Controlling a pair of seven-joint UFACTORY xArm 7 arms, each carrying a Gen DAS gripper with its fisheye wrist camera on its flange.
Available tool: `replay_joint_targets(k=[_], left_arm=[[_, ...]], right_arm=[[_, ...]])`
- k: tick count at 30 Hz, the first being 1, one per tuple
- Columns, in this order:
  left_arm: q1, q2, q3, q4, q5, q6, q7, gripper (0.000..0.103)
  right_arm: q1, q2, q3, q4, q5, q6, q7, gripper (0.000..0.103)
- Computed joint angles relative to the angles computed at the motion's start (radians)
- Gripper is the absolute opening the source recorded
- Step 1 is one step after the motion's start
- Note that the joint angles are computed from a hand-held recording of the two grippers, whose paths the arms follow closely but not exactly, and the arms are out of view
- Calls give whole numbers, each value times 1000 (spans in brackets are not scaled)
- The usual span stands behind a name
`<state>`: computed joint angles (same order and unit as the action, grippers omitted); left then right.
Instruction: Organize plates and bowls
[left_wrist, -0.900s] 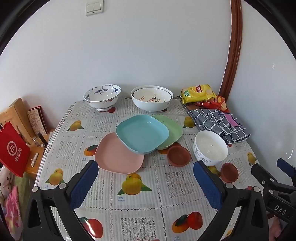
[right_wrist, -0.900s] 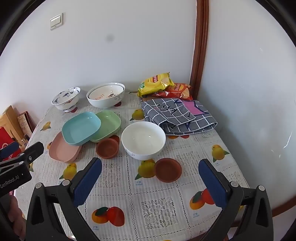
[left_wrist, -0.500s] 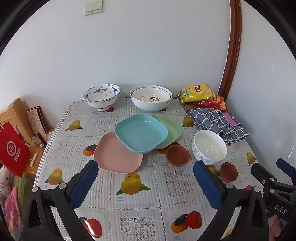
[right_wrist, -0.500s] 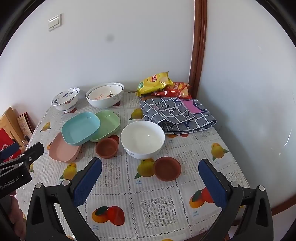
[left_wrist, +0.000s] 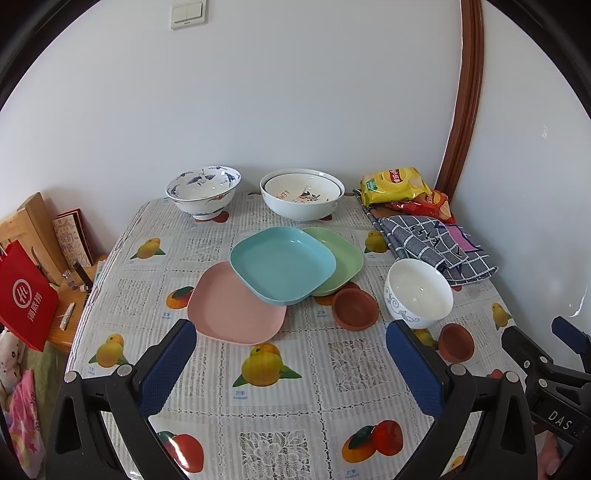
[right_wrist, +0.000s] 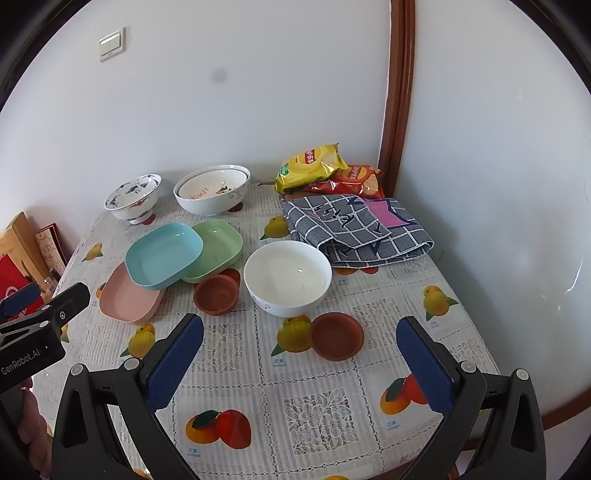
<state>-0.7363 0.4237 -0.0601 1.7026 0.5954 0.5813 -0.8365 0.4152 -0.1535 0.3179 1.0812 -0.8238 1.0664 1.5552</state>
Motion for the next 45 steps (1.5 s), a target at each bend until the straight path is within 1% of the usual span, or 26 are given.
replay_joint_targets(k=[16, 22, 29, 36, 45], left_arm=[[-2, 1, -6, 1, -18, 0, 17, 103], [-2, -3, -6, -6, -18, -6, 16, 103], [-14, 7, -5, 14, -11, 10, 19, 103], [-21, 23, -1, 39, -15, 26, 29, 103], [-18, 24, 0, 41, -18, 19, 34, 103]], right_arm=[[0, -19, 12, -5, 5, 21, 16, 103], [-4, -30, 11, -16, 18, 14, 26, 103], [-9, -33, 16, -22, 23, 15, 31, 103], [-15, -40, 15, -36, 23, -5, 37, 103], [-20, -36, 13, -40, 16, -27, 31, 103]])
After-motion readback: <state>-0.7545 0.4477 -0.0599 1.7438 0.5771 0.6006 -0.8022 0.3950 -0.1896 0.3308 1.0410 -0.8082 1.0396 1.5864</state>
